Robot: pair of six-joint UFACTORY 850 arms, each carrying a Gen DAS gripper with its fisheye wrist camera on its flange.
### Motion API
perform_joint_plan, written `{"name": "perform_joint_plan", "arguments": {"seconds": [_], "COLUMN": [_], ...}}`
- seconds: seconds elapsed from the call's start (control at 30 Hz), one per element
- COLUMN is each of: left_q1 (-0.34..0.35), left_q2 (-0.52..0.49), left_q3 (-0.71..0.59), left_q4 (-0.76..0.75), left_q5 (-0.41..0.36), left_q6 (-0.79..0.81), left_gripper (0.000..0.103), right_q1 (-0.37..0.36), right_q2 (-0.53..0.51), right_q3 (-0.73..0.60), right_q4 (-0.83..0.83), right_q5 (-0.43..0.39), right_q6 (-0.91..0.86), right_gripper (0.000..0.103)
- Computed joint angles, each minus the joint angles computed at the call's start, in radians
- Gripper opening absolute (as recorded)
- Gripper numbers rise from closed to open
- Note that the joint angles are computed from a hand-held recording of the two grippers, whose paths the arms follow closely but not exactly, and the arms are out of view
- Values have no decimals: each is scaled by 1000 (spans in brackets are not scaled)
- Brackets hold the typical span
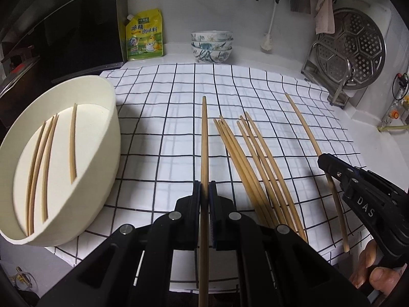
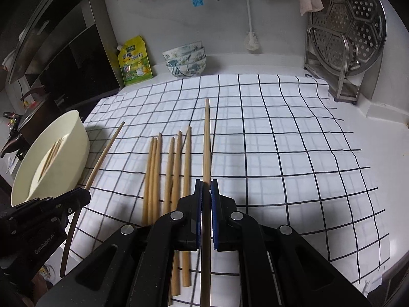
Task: Organize utensils
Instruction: 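Carry the chopstick in the right tool over the cream basin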
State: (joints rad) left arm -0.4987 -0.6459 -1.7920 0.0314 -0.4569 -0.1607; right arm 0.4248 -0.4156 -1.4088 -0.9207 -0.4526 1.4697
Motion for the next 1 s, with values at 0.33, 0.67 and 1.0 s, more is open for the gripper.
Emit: {"name": "perform_joint_plan", "arguments": {"seconds": [0.33, 0.67, 1.0], "left_q1": [33, 88, 182], "left_q2": [98, 169, 185], "left_q3": [91, 143, 155], "left_q4": [-39, -39, 93], "left_q5": [79, 141, 160], "left_q6": [56, 60, -77], "left_gripper": [7, 7, 7], "right_q1": [39, 64, 96], "right_q2": [6, -48, -248], "right_q3": [-38, -144, -456], "right_q4": [-69, -43, 260], "right_q5": [-8, 32, 35], "right_q6": [78, 40, -344], "right_gripper": [6, 6, 6]}}
